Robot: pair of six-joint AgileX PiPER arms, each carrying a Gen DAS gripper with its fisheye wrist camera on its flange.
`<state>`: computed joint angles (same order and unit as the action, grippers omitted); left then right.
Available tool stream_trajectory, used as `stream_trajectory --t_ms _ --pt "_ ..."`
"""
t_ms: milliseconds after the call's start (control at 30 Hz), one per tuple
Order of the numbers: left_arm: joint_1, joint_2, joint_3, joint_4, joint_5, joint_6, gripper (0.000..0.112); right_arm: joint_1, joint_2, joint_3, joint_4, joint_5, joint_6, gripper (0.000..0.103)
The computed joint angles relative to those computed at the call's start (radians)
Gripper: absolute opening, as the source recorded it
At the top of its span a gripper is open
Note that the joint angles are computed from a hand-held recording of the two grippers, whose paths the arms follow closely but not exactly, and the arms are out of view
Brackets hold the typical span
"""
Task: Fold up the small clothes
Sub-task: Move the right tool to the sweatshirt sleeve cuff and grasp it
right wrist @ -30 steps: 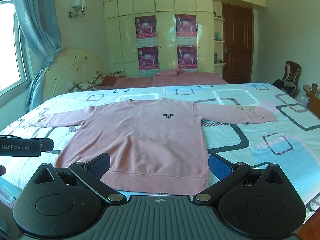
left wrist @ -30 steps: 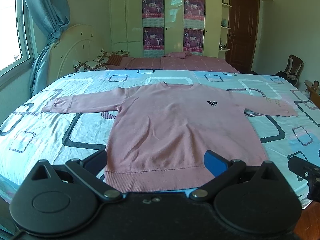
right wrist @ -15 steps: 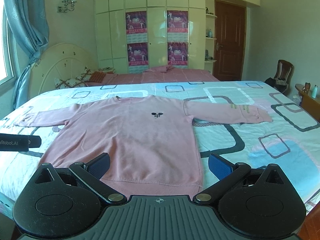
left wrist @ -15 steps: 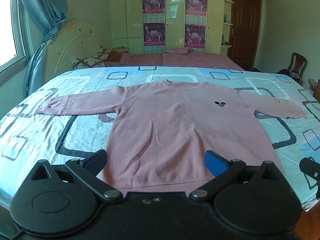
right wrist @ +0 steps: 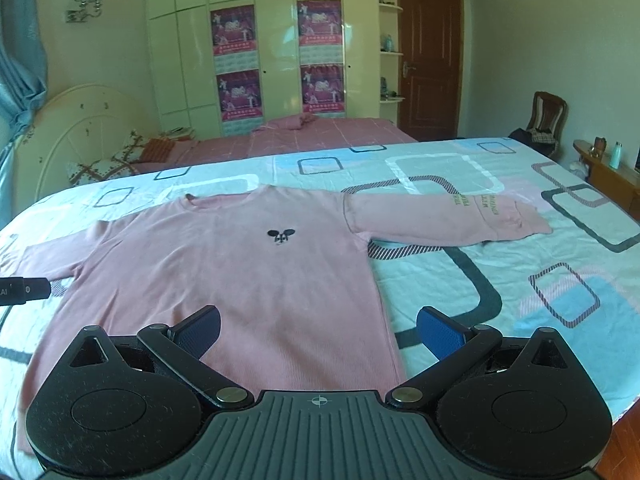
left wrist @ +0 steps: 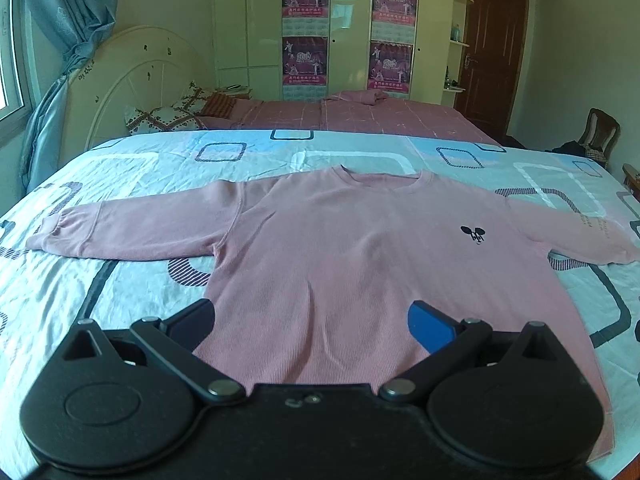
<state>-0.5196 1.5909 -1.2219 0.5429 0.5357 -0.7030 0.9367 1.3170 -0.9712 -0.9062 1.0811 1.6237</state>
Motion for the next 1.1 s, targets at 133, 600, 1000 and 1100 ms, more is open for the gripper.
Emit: stream_trajectory --t_ms 133,600,1000,1100 --pt "0.050 0.090 -0.079 -0.047 -0.047 0.087 0.102 -0.108 0.067 -0.057 0.004 -0.050 -0.056 0.103" --pt "0.067 0.347 -0.334 -0.011 -0.050 0.080 0.102 -0.505 0.115 -0.003 -0.018 -0.310 -0.148 0.102" --pt "-0.055 0.622 -0.740 0.122 0.204 -0.056 0.102 -1.218 0.328 -0.008 0.306 -0.784 -0.645 0.070" --pt "-0.074 0.681 -0.832 0.114 0.244 -0.043 0.101 -1.325 0.420 -0.064 0.417 -0.814 -0.773 0.070"
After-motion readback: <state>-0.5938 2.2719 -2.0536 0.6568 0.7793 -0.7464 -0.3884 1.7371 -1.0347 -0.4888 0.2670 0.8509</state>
